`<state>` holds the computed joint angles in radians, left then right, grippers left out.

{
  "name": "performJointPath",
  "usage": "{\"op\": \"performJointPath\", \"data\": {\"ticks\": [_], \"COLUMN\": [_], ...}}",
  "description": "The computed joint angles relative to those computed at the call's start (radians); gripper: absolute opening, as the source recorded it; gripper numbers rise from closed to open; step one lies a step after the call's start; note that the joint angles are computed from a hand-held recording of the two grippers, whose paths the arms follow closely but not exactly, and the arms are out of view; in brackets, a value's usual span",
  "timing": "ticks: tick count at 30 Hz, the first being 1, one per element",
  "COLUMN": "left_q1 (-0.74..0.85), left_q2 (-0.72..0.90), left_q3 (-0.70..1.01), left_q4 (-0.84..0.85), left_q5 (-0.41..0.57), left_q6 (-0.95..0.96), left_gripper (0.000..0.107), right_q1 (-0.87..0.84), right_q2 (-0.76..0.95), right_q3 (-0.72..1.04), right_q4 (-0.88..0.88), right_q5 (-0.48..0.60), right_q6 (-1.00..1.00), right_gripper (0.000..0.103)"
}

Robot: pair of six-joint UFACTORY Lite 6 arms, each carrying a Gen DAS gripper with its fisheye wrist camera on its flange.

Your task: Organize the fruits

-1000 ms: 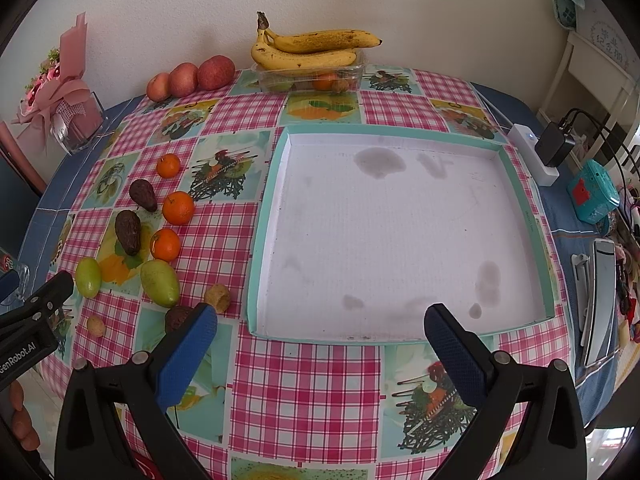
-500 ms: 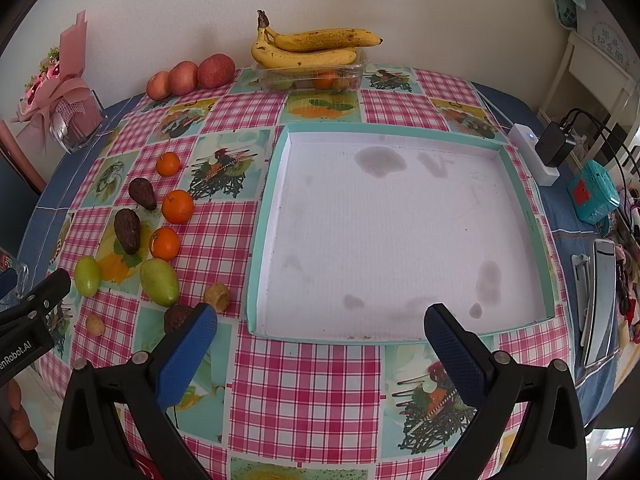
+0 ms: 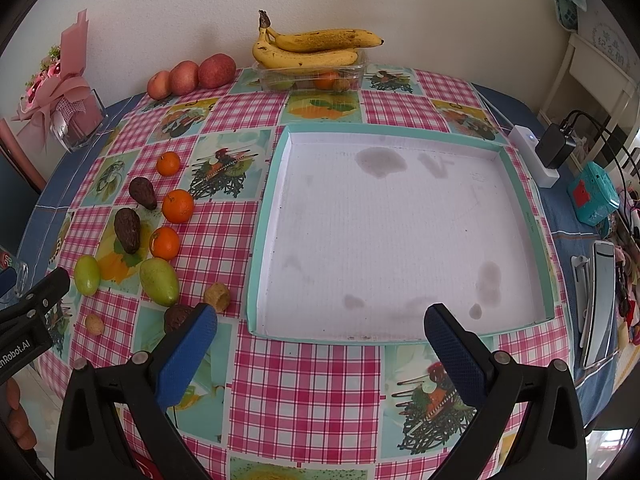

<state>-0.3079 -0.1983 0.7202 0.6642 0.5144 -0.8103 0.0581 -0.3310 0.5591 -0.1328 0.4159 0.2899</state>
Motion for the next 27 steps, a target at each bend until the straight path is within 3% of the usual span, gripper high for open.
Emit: {"op": "performJointPath", "data": {"ticks": [27], "left_q1": [0.016], "left_q2": [0.015], "left_q3": [0.028], "left_q4": [-0.058], "left_q5": [-0.014], "left_q6": [0.04], "left_gripper": [0.103], "right_q1": [-0.005], "right_q2": [-0.006], "right_q3": [-0.001], "right_q4": [0.01], "right_q5": [-0.002], "right_q6": [-0.013], "right_gripper": [0.103]}}
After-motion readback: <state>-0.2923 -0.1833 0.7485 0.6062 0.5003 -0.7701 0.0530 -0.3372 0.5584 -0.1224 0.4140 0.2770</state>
